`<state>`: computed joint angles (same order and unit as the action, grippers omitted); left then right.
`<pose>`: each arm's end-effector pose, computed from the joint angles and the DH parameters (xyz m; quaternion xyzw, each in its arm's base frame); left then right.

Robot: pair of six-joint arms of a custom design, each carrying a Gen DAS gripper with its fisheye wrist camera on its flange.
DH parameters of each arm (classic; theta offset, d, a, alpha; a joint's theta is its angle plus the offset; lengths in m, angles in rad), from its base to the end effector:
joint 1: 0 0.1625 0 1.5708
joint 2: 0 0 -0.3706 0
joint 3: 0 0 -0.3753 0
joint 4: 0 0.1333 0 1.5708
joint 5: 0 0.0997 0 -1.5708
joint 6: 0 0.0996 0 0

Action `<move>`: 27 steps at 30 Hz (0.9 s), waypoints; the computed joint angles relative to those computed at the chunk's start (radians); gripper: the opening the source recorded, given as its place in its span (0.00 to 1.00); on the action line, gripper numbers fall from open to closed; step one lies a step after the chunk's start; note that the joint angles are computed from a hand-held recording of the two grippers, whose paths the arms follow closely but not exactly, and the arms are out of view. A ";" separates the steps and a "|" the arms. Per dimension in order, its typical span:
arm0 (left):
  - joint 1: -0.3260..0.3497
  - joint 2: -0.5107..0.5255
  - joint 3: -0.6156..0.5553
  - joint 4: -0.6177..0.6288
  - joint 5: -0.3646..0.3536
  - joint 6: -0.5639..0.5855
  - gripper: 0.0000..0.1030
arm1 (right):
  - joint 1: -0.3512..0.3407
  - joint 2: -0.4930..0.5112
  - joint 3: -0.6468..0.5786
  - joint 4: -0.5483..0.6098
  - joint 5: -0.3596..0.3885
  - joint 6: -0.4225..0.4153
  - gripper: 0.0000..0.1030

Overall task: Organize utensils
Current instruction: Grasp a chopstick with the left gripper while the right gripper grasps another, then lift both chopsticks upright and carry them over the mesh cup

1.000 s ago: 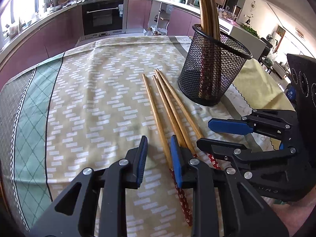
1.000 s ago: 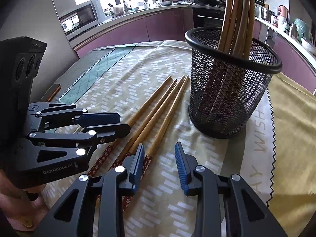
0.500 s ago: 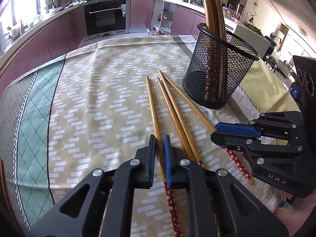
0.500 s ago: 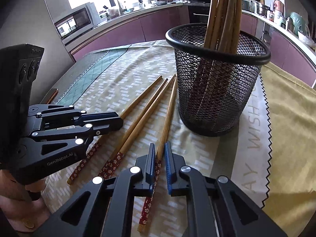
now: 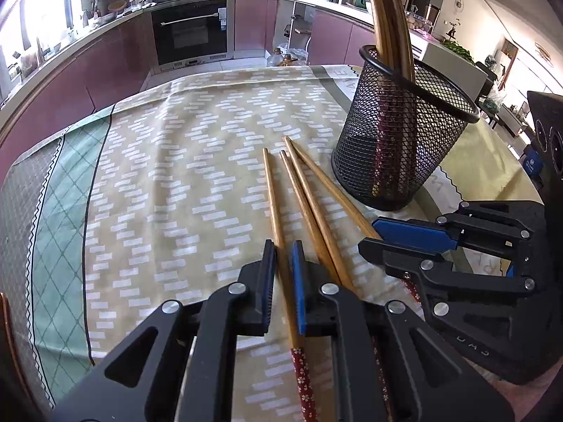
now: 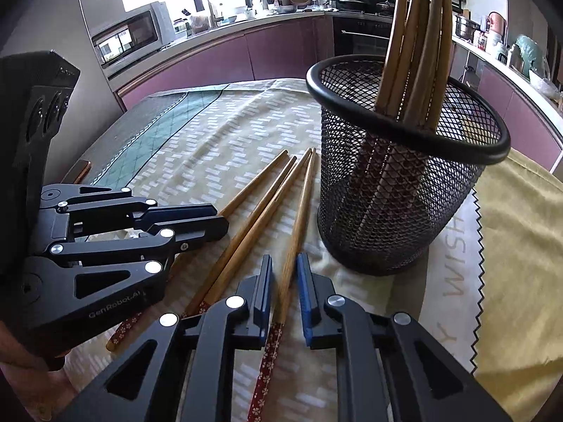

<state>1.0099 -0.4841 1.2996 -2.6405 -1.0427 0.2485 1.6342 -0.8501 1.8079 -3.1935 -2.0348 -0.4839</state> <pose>-0.2188 -0.6932 0.0035 0.3466 0.8932 -0.1611 0.2367 0.1262 -0.5871 0.1254 0.1764 -0.9060 0.2653 0.2788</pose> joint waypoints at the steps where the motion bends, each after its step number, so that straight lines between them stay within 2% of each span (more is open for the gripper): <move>1: 0.001 0.002 -0.004 0.002 -0.001 -0.004 0.09 | -0.002 -0.002 0.000 0.002 0.005 0.005 0.09; 10: 0.006 -0.011 0.009 -0.014 -0.021 -0.045 0.07 | -0.028 -0.046 0.031 0.024 0.077 0.043 0.06; 21: -0.004 -0.084 0.078 -0.048 -0.081 -0.049 0.07 | -0.043 -0.132 0.108 0.015 0.155 0.051 0.06; 27: -0.009 -0.120 0.111 -0.064 -0.106 -0.053 0.07 | -0.072 -0.189 0.146 0.040 0.253 0.068 0.06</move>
